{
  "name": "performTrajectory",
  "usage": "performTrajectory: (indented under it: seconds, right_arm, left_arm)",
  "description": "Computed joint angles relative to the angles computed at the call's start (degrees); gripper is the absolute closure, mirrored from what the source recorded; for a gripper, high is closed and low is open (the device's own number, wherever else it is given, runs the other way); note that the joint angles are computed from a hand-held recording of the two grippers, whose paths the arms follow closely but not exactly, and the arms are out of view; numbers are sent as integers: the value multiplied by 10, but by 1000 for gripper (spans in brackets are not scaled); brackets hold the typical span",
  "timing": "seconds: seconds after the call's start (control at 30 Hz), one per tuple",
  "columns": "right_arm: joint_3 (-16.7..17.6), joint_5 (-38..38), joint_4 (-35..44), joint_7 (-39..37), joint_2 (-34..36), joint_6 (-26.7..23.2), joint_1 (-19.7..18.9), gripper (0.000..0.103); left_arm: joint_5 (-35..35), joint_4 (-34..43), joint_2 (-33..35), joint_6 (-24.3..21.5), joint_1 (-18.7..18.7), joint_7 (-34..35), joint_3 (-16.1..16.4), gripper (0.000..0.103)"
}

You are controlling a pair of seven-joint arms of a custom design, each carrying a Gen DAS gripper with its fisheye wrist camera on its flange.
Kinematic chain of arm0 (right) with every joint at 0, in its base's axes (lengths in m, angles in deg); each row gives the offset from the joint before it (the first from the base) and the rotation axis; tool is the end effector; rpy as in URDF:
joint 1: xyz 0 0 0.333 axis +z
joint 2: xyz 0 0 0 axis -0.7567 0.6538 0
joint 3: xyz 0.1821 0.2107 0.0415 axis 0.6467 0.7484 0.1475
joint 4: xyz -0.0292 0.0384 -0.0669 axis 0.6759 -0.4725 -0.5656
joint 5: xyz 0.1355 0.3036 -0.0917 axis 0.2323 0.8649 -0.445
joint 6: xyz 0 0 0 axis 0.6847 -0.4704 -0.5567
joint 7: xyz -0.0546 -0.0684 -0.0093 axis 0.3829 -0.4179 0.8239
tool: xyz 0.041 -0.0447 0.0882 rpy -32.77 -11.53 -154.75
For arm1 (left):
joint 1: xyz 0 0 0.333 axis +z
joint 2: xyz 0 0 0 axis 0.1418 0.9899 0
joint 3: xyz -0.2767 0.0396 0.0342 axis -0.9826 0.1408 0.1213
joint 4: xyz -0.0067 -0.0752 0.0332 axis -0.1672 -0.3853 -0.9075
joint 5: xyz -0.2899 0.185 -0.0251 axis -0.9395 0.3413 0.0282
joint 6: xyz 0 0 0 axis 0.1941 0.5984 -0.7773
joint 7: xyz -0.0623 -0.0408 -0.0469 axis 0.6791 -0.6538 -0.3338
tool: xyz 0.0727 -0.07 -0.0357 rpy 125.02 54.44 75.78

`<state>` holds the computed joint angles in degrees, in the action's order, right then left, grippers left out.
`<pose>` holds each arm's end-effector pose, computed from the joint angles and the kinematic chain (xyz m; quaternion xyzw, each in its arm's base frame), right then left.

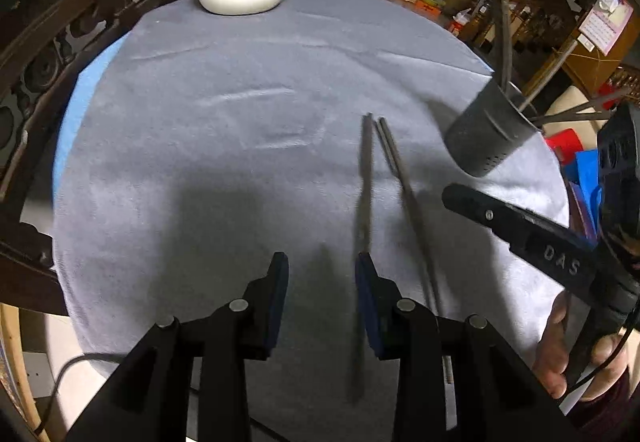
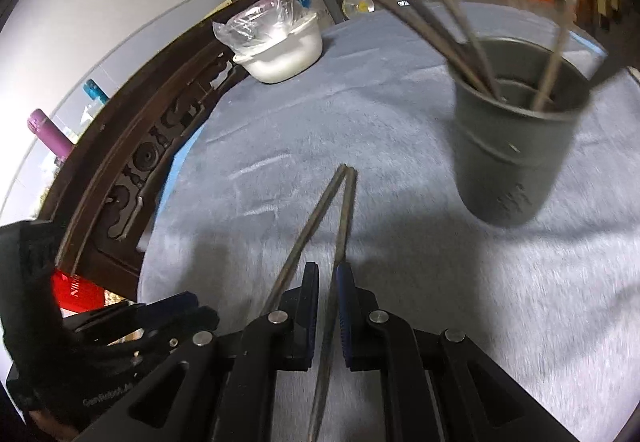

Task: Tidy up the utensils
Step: 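Close the left tool on one chopstick while the right tool closes on the other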

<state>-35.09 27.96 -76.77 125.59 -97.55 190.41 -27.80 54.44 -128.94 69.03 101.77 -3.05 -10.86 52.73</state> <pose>0.4483 0.1739 0.5936 -0.6679 0.6492 0.0067 0.3638 0.4373 -0.2157 0.5834 -0.6490 0.7173 -0.2447 0.0661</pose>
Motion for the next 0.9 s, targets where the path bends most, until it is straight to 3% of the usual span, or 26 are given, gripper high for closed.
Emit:
performTrajectory:
  seconds: [0.47, 0.67, 0.9]
  right_arm:
    - [40, -121, 167, 102, 148, -77, -33, 91]
    - [51, -162, 250, 129, 202, -159, -37, 90]
    - [58, -210, 315, 141, 242, -205, -34, 90]
  left_arm:
    - [16, 8, 8, 3, 21, 35, 17, 67]
    - [9, 14, 14, 6, 30, 47, 23, 67]
    - [-5, 18, 18, 0, 32, 59, 24, 67]
